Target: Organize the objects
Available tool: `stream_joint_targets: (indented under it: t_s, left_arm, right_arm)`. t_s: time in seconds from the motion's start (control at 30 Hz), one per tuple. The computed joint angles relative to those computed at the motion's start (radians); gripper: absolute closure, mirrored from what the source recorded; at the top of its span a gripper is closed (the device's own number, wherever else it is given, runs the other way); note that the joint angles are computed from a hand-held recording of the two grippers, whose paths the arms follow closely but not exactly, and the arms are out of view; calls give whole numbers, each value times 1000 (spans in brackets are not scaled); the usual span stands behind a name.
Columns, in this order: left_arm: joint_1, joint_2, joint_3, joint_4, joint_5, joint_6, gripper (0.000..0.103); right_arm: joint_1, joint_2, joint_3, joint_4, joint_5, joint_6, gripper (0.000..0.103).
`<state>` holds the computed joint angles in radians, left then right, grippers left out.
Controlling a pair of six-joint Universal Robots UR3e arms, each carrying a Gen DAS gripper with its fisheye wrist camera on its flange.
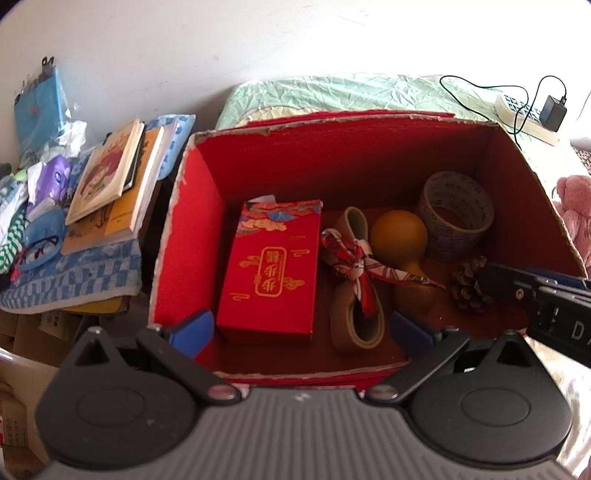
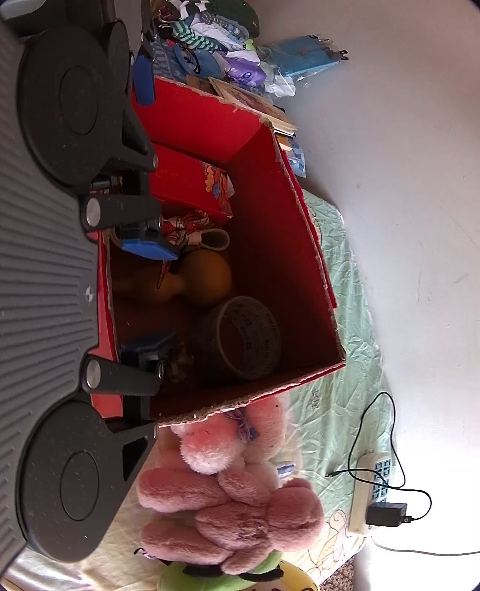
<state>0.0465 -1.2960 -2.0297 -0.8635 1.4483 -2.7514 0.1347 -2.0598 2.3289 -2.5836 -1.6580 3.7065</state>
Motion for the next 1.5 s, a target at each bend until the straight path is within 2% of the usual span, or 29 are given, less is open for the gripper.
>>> stream_joint_targets:
  t_s: [0.3,0.53,0.97,1.27,1.5]
  left_arm:
    - [10,2,-11,8,-16,3,1]
    - [30,5,-17,2,-42,21,1]
    - [17,15,-35,36,-26,28,1]
    - [38,6,-22,-1,-46,-6,0]
    - [1,18,-66,95,-8,24,0]
  right_arm:
    - [-2,6,6,-10,-11,0,67]
    - [-20,-7,16,-13,9,11,68]
    - [-6,-1,22,-31,-10,20,70]
    - [13,20,-1,-16,-30,12,69]
    - [34,45,-21,-4,-63,-3,69]
